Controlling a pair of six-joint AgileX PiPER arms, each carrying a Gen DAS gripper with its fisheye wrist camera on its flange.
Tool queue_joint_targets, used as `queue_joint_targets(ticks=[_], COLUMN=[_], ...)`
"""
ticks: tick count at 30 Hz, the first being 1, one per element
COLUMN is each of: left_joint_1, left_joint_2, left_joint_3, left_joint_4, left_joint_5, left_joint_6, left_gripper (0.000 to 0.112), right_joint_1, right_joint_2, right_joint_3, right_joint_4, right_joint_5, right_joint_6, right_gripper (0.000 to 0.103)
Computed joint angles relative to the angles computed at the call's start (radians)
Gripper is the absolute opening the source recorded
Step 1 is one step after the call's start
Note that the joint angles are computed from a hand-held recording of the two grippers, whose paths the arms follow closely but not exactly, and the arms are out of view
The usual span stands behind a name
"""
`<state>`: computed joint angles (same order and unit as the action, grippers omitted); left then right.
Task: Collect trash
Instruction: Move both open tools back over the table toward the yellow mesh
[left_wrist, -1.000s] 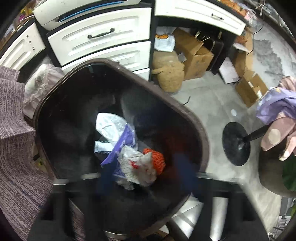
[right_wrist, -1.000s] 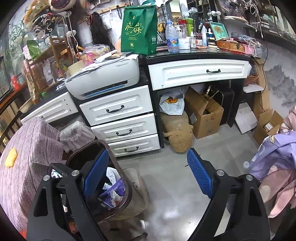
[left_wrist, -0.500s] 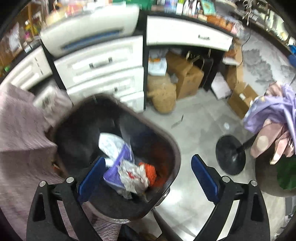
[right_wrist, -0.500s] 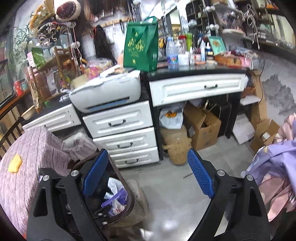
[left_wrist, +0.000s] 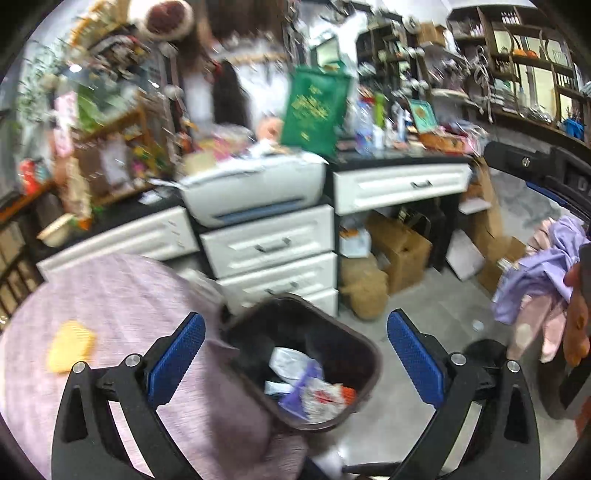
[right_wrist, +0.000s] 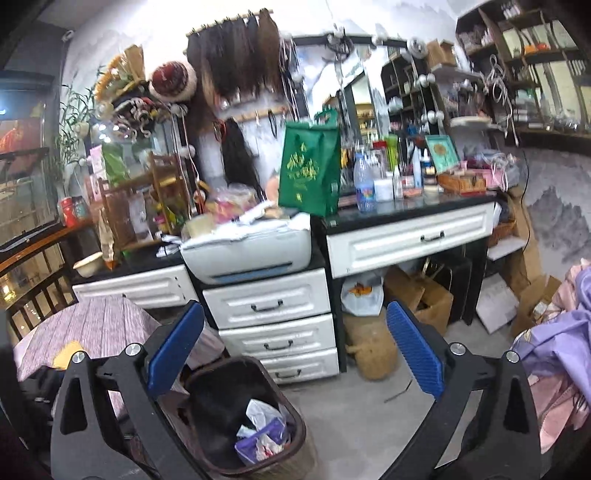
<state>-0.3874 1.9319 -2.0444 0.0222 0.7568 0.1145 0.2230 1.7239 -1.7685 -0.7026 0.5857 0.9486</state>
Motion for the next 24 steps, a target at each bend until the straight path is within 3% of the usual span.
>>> queue_joint_targets(ticks=[4, 7, 9, 13, 16, 19, 22, 24], left_joint_1=[0.050, 0.079, 0.090, 0.154, 0.168, 0.164, 0.186, 0.191], left_joint_2=[-0.158, -0.289, -0.340, -0.434, -0.525, -0.613, -0.669, -0.709], left_joint_3=[0.221, 0.415, 0.476, 0.566, 0.669, 0.777, 0.837, 0.885], left_joint_4=[0.129, 0.371, 0.454, 0.344, 0.467, 0.640, 0.601, 0.657], left_joint_5=[-0.134, -0.260, -0.270, -0.279, -0.301, -0.333, -0.337, -0.336], left_joint_6=[-0.139, -0.399, -0.501, -0.437, -0.602, -0.775, -0.748, -0.811], left_gripper=[0.098, 0.098, 0.098, 0.098, 0.098, 0.098, 0.098, 0.098], right_joint_1=[0.071, 0.150, 0.205, 0.318, 0.378, 0.469, 0.543, 0.582], right_joint_2=[-0.008, -0.011, -0.018, -0.039, -0.055, -0.065, -0.084, -0.110], right_joint_3=[-0.012, 0.010, 0.050, 0.130, 0.158, 0.195, 0.245, 0.297], right_joint_4=[-0.068, -0.138, -0.182, -0.325, -0.284, -0.386, -0.471, -0.513], right_joint_5=[0.037, 0.047, 0.037, 0.051, 0.057, 0.121, 0.171, 0.189], right_joint_6=[0.054, 0.111, 0.152, 0.295, 0.273, 0.338, 0.415, 0.477], right_gripper=[0.098, 0.098, 0.098, 0.098, 0.098, 0.098, 0.098, 0.098])
